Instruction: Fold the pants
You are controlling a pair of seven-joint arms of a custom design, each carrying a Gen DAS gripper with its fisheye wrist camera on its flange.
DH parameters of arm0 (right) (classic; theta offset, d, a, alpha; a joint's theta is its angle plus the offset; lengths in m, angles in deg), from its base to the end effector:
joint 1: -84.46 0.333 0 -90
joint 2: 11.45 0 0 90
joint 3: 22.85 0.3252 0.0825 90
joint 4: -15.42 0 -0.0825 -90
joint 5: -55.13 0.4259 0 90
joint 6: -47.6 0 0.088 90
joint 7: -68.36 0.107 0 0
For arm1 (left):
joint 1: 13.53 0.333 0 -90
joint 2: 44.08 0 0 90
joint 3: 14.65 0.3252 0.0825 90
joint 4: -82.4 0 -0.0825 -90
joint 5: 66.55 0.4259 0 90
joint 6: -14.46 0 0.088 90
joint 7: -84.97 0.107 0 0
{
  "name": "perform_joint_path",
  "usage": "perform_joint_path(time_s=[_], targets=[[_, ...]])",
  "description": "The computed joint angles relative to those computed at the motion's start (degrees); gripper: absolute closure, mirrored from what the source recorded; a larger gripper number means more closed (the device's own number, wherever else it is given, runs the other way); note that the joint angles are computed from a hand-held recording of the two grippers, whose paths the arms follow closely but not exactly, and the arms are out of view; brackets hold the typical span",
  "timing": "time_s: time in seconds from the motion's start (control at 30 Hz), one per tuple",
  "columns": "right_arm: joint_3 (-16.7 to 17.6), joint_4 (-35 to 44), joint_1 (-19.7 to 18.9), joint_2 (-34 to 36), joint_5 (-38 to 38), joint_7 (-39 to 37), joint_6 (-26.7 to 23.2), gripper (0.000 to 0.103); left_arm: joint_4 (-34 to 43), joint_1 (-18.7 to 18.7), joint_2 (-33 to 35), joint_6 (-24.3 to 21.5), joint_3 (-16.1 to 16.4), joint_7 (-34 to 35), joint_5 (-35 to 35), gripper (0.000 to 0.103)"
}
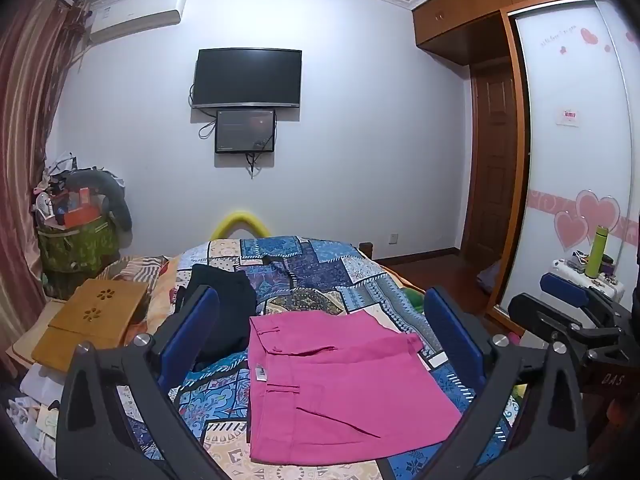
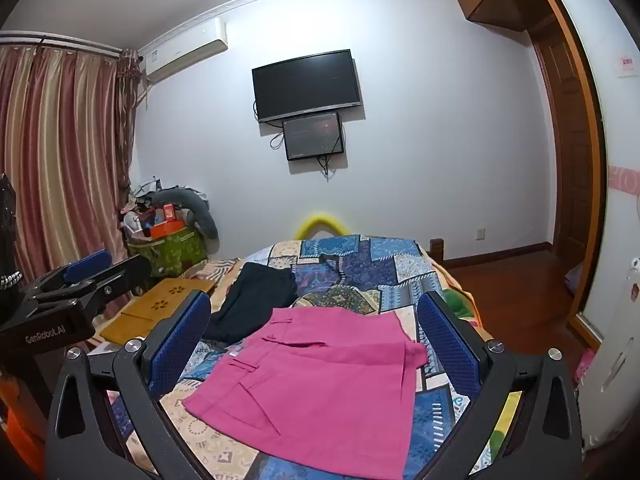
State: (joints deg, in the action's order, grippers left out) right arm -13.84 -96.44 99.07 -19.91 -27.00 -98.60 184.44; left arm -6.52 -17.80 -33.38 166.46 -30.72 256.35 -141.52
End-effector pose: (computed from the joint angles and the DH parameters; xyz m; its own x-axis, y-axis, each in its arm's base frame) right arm 0.5528 0.2380 0.6142 -0.3928 -0.9088 -0.1408 -0.1737 0.2237 -0.9591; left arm 0.6795 -0.2035 0.6350 -0.7451 -0.6658 0.0391 -0.1869 0.1522 -0.9705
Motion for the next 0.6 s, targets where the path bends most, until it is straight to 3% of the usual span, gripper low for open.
perform_joint_path(time_s=[0.6], targets=[[-0.04,0.04,0.08,0.07,-0.04,0.06,-0.12,0.0,0.28,0.01,1.07,1.83,-0.61,-0.71,1.15,0.0]])
